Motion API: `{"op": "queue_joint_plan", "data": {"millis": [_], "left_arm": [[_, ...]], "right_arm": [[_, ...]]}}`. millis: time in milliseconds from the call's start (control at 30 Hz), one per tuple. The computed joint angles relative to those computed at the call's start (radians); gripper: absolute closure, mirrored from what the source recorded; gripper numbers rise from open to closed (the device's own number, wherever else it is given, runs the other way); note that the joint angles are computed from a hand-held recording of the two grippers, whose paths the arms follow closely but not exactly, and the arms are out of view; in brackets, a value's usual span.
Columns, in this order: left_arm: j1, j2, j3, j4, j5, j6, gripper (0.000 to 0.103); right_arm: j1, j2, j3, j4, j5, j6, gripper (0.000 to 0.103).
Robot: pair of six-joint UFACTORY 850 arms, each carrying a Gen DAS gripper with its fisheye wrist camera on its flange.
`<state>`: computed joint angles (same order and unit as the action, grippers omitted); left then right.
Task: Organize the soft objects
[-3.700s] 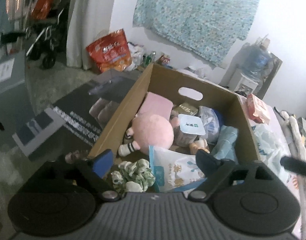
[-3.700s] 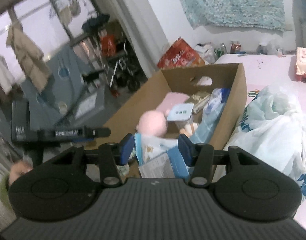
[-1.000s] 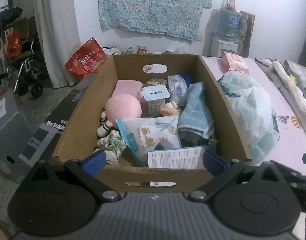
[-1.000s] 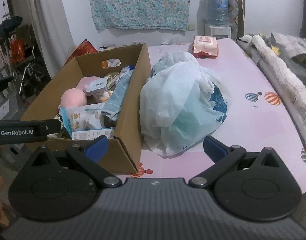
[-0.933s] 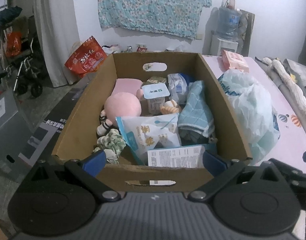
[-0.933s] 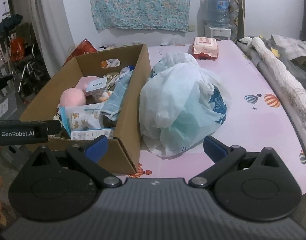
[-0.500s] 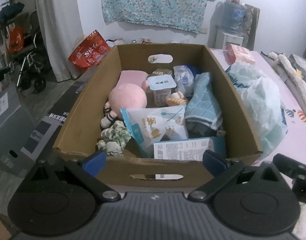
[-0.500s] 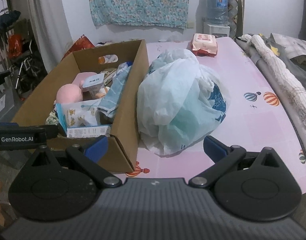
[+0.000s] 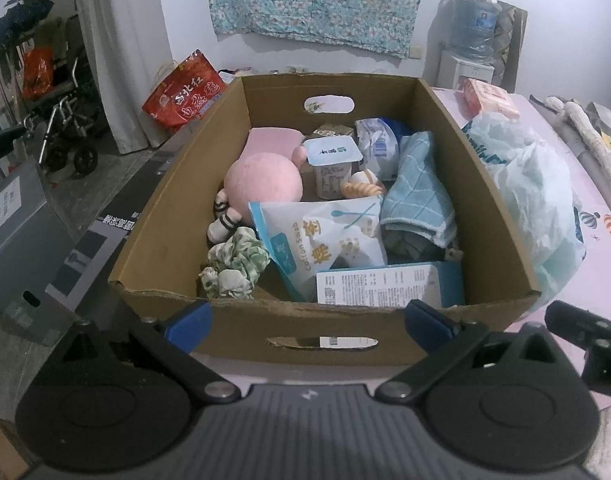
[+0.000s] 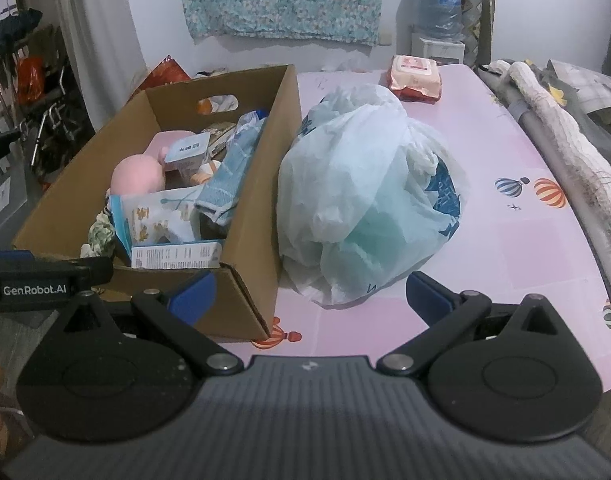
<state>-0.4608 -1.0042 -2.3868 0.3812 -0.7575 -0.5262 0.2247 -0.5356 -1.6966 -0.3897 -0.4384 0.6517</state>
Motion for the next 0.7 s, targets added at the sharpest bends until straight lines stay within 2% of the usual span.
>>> {"op": "queue_joint_plan", "data": {"millis": [700], "left_arm": [[-0.004, 0.054, 0.085, 0.004, 0.029, -0.006, 0.000]], "right_arm": [[0.001, 0.014, 0.013, -0.006, 0.002, 0.012, 0.001]]}}
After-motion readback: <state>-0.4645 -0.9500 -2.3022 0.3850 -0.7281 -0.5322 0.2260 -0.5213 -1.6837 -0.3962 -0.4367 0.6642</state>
